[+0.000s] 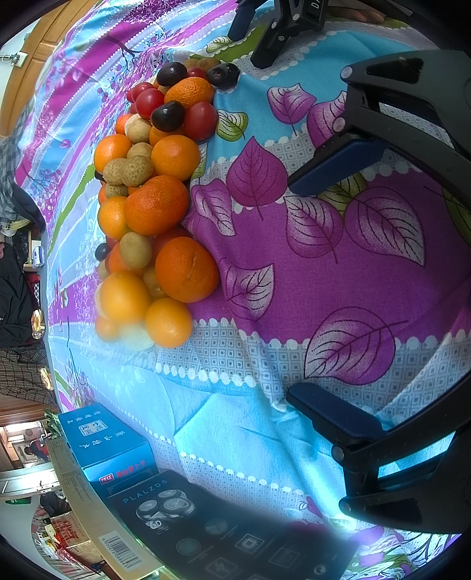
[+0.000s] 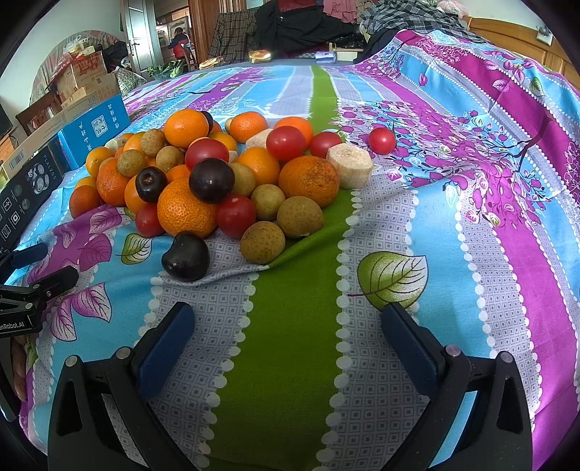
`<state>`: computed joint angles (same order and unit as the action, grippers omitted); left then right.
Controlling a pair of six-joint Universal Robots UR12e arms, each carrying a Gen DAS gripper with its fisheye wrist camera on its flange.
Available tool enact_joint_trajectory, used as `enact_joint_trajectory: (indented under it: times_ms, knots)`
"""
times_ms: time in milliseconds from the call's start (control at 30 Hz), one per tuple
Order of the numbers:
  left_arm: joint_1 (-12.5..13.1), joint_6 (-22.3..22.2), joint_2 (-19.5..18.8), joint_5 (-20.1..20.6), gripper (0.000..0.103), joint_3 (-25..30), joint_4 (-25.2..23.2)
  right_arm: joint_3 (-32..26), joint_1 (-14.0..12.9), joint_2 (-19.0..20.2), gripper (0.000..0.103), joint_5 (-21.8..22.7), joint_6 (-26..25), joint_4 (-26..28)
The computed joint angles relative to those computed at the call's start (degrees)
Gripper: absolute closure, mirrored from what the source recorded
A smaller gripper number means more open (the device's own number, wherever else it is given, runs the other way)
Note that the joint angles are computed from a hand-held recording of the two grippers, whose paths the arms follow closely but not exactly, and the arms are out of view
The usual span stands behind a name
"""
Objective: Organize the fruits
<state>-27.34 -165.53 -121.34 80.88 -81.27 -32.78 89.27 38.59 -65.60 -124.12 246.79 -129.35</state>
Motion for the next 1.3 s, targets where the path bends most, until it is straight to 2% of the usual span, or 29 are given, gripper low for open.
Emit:
enact_joint_trajectory:
  times_ms: [500, 633, 733, 800, 867, 933, 1000, 1067, 1133, 1233, 1300]
  knots:
    - [0.0, 0.0, 0.0, 0.0, 0.000, 0.1, -0.1, -0.1, 0.0, 0.0, 0.000, 0.0, 0.0, 0.1]
    - [0.5, 0.3, 0.3, -1.5, 0.000, -0.1, -0.8, -0.1, 0.0, 0.0, 0.000, 0.0, 0.0, 0.1]
    - [1.3, 1.7, 0.5, -3.9, 0.000, 0.3, -3.1, -0.1, 0.0, 0.0, 0.000, 0.0, 0.0, 0.0]
    - [2.0, 1.0, 0.5, -6.3, 0.007, 1.2, -5.0, -0.2, 0.0, 0.1, 0.000, 0.0, 0.0, 0.0]
    - [2.6, -0.5, 0.3, -9.4, 0.022, 2.3, -5.9, -0.3, 0.0, 0.1, 0.000, 0.0, 0.0, 0.2]
    - [3.0, -2.9, -0.5, -11.7, 0.025, 4.0, -6.2, -0.2, 0.0, 0.0, 0.000, 0.0, 0.0, 0.1]
    - [2.9, -4.2, -1.5, -10.9, 0.027, 5.5, -6.6, -0.2, 0.0, 0.1, 0.000, 0.0, 0.0, 0.1]
    - [2.9, -4.4, -2.7, -11.8, 0.037, 7.3, -8.7, -0.2, 0.0, 0.1, 0.000, 0.0, 0.0, 0.1]
    - [3.0, -4.9, -3.2, -12.6, 0.037, 8.1, -9.3, -0.3, 0.0, 0.1, 0.000, 0.0, -0.1, 0.1]
    - [3.2, -6.4, -3.2, -14.1, 0.037, 8.1, -7.6, -0.3, -0.1, 0.1, 0.000, 0.0, -0.1, 0.1]
    - [3.0, -6.0, -4.0, -14.1, 0.038, 9.7, -10.9, -0.3, -0.1, 0.1, 0.000, 0.0, -0.1, 0.2]
